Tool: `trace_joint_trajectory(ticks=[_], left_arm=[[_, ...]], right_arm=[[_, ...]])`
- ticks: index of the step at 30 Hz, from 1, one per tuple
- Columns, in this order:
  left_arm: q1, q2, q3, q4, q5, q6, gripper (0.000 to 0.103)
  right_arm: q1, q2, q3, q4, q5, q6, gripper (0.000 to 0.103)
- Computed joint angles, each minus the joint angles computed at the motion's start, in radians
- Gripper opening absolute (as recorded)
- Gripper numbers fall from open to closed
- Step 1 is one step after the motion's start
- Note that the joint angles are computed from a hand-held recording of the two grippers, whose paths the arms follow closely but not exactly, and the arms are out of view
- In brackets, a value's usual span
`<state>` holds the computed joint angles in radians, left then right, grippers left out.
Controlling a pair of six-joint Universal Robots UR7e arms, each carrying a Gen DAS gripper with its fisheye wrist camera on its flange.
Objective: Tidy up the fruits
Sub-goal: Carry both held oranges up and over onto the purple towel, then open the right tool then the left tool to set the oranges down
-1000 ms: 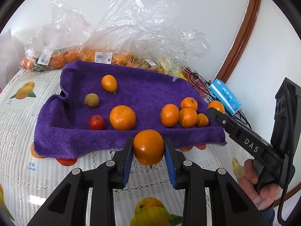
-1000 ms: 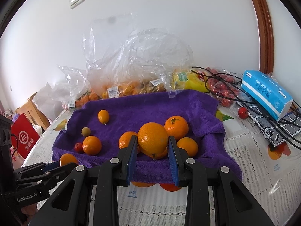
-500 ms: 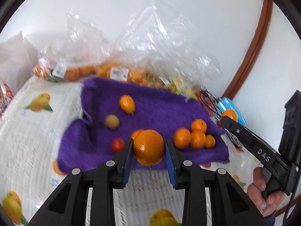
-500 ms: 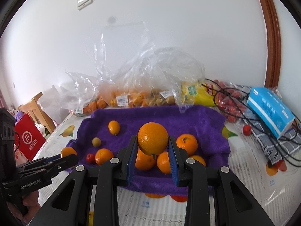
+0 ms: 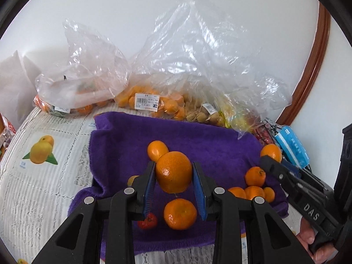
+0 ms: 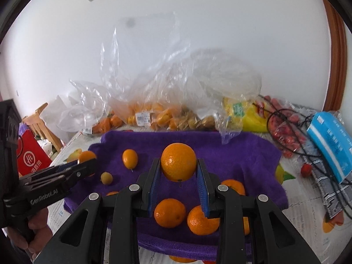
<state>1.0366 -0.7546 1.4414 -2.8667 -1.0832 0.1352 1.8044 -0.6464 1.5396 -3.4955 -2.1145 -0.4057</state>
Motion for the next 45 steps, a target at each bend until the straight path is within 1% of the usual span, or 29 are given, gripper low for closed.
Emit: trace_joint_trajectory(ticks=[2,5,7,13,16,21,24,37,42,44,45], left_arm=[[0.007,0.016,-0.010,0.004,0.004,-0.001,0.031],[0.016,0.029,-0.011,0.007,0.010,-0.008,0.031],[0.021,0.034,-0.010,0.009,0.015,-0.001,0.031],[0.033,0.052,-0.020,0.020,0.011,-0.008,0.031],[0.030,0.059,-0.016,-0.003,0.033,0.017,0.031],[0.036,0.056,-0.023,0.028,0.012,-0.006,0.031],[0.037,0.057,-0.024,0.027,0.014,-0.007,0.031],[0.039,0.056,-0.024,0.031,0.009,-0.010,0.031],[0.033,0.056,-0.015,0.001,0.027,0.004,0.031],[0.031,0.052,-0.007,-0.017,0.023,0.014,0.035],[0.030,0.051,-0.005,-0.022,0.023,0.017,0.040]], right_arm=[[-0.012,0.007,-0.004,0.023,-0.006,0.017,0.032],[-0.038,0.002,-0.002,0.077,0.022,0.069,0.032],[-0.047,0.007,-0.004,0.095,0.018,0.086,0.032],[-0.047,0.035,-0.018,0.080,-0.006,0.053,0.032],[-0.043,0.043,-0.018,0.061,-0.009,0.030,0.032],[-0.039,0.052,-0.021,0.049,-0.006,-0.001,0.032],[-0.037,0.055,-0.023,0.047,-0.007,-0.014,0.032],[-0.036,0.048,-0.010,0.037,-0.008,-0.005,0.032],[-0.037,0.046,-0.007,0.034,-0.010,-0.003,0.032],[-0.037,0.046,-0.007,0.031,-0.010,-0.002,0.032],[-0.036,0.046,-0.006,0.025,-0.012,-0.003,0.032]])
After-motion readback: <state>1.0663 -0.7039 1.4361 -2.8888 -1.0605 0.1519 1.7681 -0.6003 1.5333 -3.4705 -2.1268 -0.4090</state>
